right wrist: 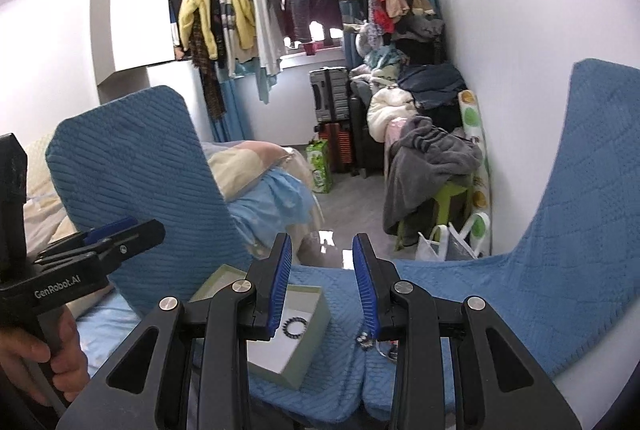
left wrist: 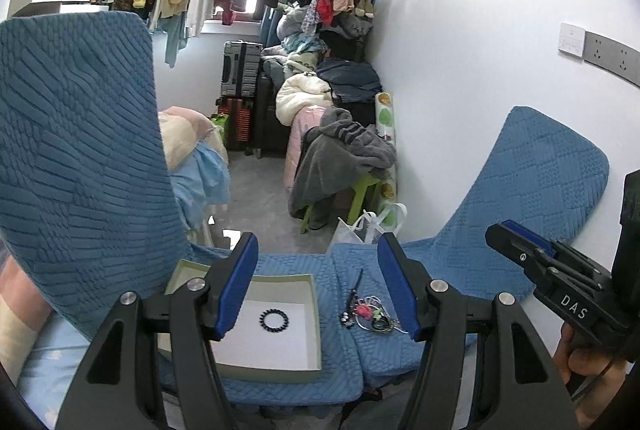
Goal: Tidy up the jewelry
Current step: 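Lift both tools away from the box back toward the jewelry pile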
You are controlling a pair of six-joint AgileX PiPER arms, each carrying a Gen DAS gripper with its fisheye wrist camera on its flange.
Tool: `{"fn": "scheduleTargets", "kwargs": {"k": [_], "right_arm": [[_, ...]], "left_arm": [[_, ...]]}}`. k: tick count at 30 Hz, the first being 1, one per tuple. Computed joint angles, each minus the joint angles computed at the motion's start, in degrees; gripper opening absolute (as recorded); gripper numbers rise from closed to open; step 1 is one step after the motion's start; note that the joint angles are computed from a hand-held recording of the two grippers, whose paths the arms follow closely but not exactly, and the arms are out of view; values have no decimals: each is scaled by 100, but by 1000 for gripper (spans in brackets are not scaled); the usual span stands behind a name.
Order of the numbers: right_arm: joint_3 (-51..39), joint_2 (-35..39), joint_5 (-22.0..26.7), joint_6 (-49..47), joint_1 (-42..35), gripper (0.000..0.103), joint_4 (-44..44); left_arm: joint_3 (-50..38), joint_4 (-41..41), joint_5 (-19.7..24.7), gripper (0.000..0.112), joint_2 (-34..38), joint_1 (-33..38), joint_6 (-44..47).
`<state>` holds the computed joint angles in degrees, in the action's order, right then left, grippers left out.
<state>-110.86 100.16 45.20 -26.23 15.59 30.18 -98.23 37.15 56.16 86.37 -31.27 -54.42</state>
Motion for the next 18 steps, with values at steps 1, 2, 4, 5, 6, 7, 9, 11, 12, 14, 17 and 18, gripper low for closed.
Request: {"fn": "scheduleTargets", "kwargs": {"k": [1,2,4,5,6,7,9,11,12,14,17,18], "right_arm": [[107,-43,-33,-7,-45,30,-4],[203,-82,-51,-21,-98,30,2],[455,-181,-148,-98,-182,30,34],[561,-219,-195,-127,-209,30,45],[665,-251,-227,-169,-255,30,71],[755,-273,-258,-215,-294,30,104],[1027,-358,-388,-349,-379,30,174],[1320,-443,-551,-512,-444,30,247],[1467,-486,-624,-592,-484,30,284],[1703,-518,-695,-764,-572,30,416],[2099,-577,-845,-1069,-709,30,661],[2230,-587,-904,-1190,-749,30,759]], "left_arm": [[14,-14,-12,63,12,-20,-15],[41,-46,-74,63,54,-37,-49],[78,-65,-130,63,105,-72,-127],[122,-109,-203,63,140,-74,-154],[142,-137,-233,63,180,-85,-175],[163,-192,-271,63,238,-84,-181],[224,-258,-337,63,295,-99,-220],[350,-273,-470,63,326,-84,-309],[411,-304,-515,63,373,-82,-364],[458,-411,-577,63,438,-76,-363],[567,-521,-720,63,531,-80,-449],[600,-538,-776,63,573,-90,-484]]}}
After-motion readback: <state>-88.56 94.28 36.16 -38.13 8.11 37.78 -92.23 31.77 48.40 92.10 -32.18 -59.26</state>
